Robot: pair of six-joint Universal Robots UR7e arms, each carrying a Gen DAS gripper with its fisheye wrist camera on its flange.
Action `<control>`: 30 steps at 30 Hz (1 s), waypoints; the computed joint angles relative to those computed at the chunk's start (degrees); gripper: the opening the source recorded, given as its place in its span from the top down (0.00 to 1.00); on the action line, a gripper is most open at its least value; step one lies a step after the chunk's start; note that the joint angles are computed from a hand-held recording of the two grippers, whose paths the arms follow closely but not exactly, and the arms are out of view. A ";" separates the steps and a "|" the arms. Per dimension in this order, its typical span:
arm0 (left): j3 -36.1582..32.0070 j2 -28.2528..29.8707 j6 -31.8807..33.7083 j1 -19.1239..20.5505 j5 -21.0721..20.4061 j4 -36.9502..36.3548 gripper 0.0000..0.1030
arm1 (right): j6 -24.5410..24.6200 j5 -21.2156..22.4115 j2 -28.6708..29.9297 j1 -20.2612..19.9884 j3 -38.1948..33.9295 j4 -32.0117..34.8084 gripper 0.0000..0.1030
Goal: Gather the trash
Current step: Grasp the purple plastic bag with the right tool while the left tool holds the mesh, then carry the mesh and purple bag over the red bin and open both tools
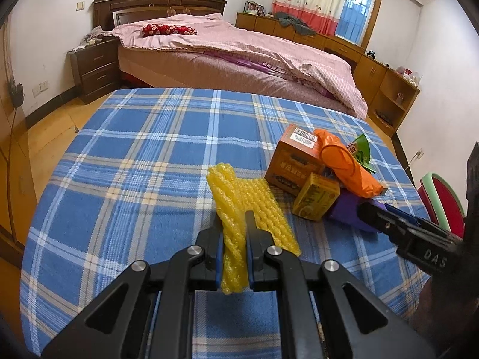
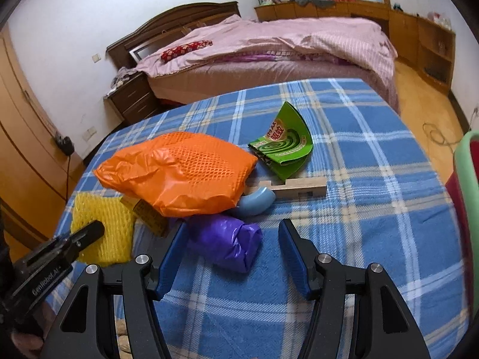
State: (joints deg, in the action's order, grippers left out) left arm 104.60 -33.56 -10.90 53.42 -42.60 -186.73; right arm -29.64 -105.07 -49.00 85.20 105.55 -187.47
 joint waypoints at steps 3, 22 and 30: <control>-0.18 0.09 -0.05 0.07 0.01 0.51 0.90 | -1.24 -0.26 0.01 0.42 0.98 -0.40 0.56; 0.93 -0.41 2.01 -1.66 -1.91 -1.16 0.90 | 1.77 3.58 -7.72 -1.22 13.41 -8.65 0.81; 2.19 -0.73 2.47 -5.20 -3.42 -1.33 0.90 | 3.59 4.98 -13.42 -3.42 19.84 -14.36 0.81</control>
State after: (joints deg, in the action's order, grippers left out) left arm 106.79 -34.29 -8.43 48.23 -46.02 -188.06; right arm -26.05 -100.09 -62.42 81.78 125.39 -201.83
